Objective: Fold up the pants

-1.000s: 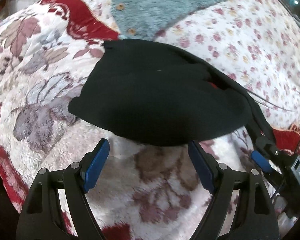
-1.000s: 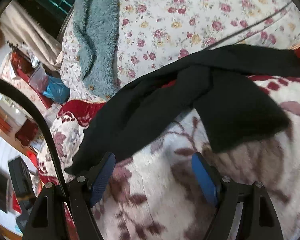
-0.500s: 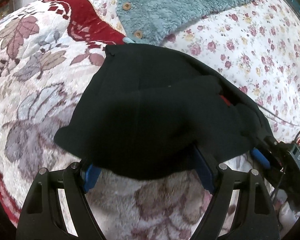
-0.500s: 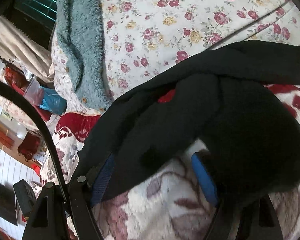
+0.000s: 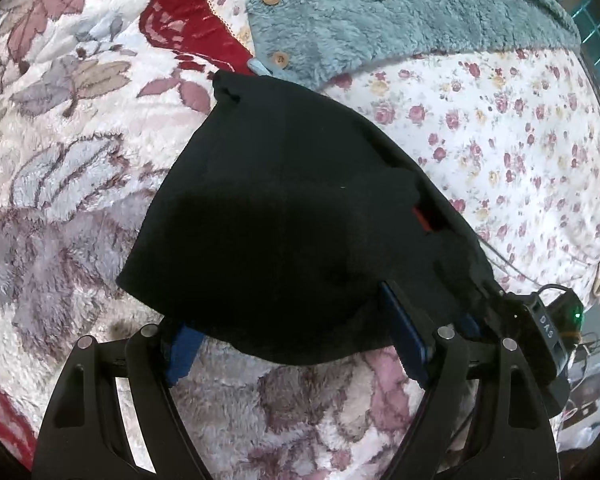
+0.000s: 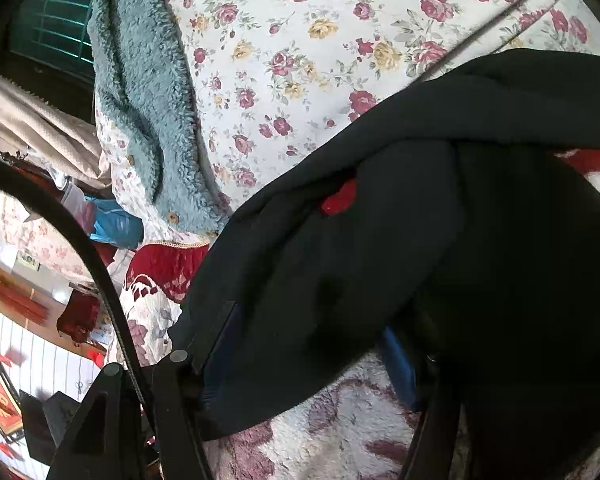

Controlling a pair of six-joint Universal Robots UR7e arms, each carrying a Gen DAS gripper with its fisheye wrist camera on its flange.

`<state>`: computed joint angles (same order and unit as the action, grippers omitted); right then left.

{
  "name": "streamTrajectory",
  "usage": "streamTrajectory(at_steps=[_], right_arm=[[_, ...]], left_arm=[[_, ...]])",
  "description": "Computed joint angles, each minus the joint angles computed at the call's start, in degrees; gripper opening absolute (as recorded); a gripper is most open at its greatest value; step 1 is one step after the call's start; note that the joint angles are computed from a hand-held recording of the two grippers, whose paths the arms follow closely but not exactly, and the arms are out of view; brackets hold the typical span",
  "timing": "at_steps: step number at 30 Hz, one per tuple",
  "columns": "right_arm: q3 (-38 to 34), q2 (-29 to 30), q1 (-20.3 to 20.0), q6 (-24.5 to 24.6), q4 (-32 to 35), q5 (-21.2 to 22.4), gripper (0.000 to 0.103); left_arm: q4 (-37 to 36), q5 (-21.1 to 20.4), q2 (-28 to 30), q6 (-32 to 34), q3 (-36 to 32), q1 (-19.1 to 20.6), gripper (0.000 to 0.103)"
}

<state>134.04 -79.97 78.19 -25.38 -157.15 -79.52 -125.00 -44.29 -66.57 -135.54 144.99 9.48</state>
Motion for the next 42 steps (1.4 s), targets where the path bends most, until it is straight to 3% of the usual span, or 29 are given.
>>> streamTrajectory(at_steps=[4, 5, 6, 7, 8, 9, 11, 13, 22, 28, 29, 31, 32, 33, 37, 40, 41, 42], right_arm=[[-0.1, -0.1, -0.7, 0.0, 0.5, 1.0, 0.065], [-0.2, -0.1, -0.7, 0.0, 0.5, 0.6, 0.060], [-0.2, 0.0, -0.5, 0.0, 0.0, -0.3, 0.043], [-0.3, 0.2, -0.5, -0.1, 0.0, -0.8, 0.033], [-0.4, 0.2, -0.8, -0.2, 0.2, -0.6, 0.017], [-0.2, 0.1, -1.2, -0.5, 0.3, -0.1, 0.009], [0.3, -0.6, -1.5, -2.1, 0.5, 0.8, 0.008], [1.3, -1.9, -0.6, -3.9, -0.3, 0.1, 0.008], [6.5, -10.6, 1.7, -10.3, 5.7, 1.5, 0.004], [9.6, -12.0, 1.5, -9.5, 7.1, 2.5, 0.004], [9.9, -12.1, 1.1, -8.8, 7.1, 2.7, 0.008], [10.7, -12.6, -1.2, -7.3, 8.1, 4.6, 0.027], [10.9, -12.9, -2.1, -7.0, 8.5, 5.2, 0.048], [11.4, -12.9, -3.1, -5.9, 7.9, 5.8, 0.055], [10.9, -9.2, -5.3, -2.8, 4.1, 9.2, 0.055], [9.5, -4.5, -4.4, 0.5, -1.2, 10.4, 0.055], [8.8, -3.3, -4.3, 1.1, -1.3, 10.9, 0.052], [7.6, -1.3, -4.2, 2.9, -1.6, 11.3, 0.033]], left_arm=[[2.8, 0.3, 1.2, 0.1, -2.1, 1.5, 0.082], [2.8, 0.6, 1.3, -0.1, -2.2, 1.8, 0.082], [2.8, 1.3, 1.3, -0.4, -2.1, 1.9, 0.082], [2.7, 1.9, 1.2, -0.4, -2.0, 2.0, 0.075], [2.3, 2.4, 1.2, 0.5, -1.9, 2.5, 0.046], [2.2, 0.9, 1.1, 3.8, -2.6, 4.3, 0.032], [-1.2, 0.4, 0.3, 7.0, -1.5, 5.0, 0.021], [-1.8, 0.4, -1.1, 8.7, -0.9, 4.2, 0.016], [17.2, -1.1, -10.1, 5.5, -2.0, -3.0, 0.013], [25.3, -4.5, -15.1, -0.2, -0.6, -7.2, 0.012], [25.1, -4.9, -15.5, -0.7, -0.2, -7.5, 0.012], [25.5, -5.7, -16.3, -1.7, 0.3, -8.4, 0.012], [25.6, -5.8, -16.7, -2.0, 0.5, -8.9, 0.012], [25.9, -5.8, -16.7, -2.1, 0.3, -9.0, 0.012], [27.6, -5.2, -16.7, -1.8, -0.9, -9.1, 0.012], [28.9, -5.1, -17.1, -1.6, -1.5, -9.2, 0.012], [29.0, -5.2, -17.2, -1.6, -1.5, -9.1, 0.012], [29.2, -5.3, -17.3, -1.7, -1.5, -9.0, 0.012]])
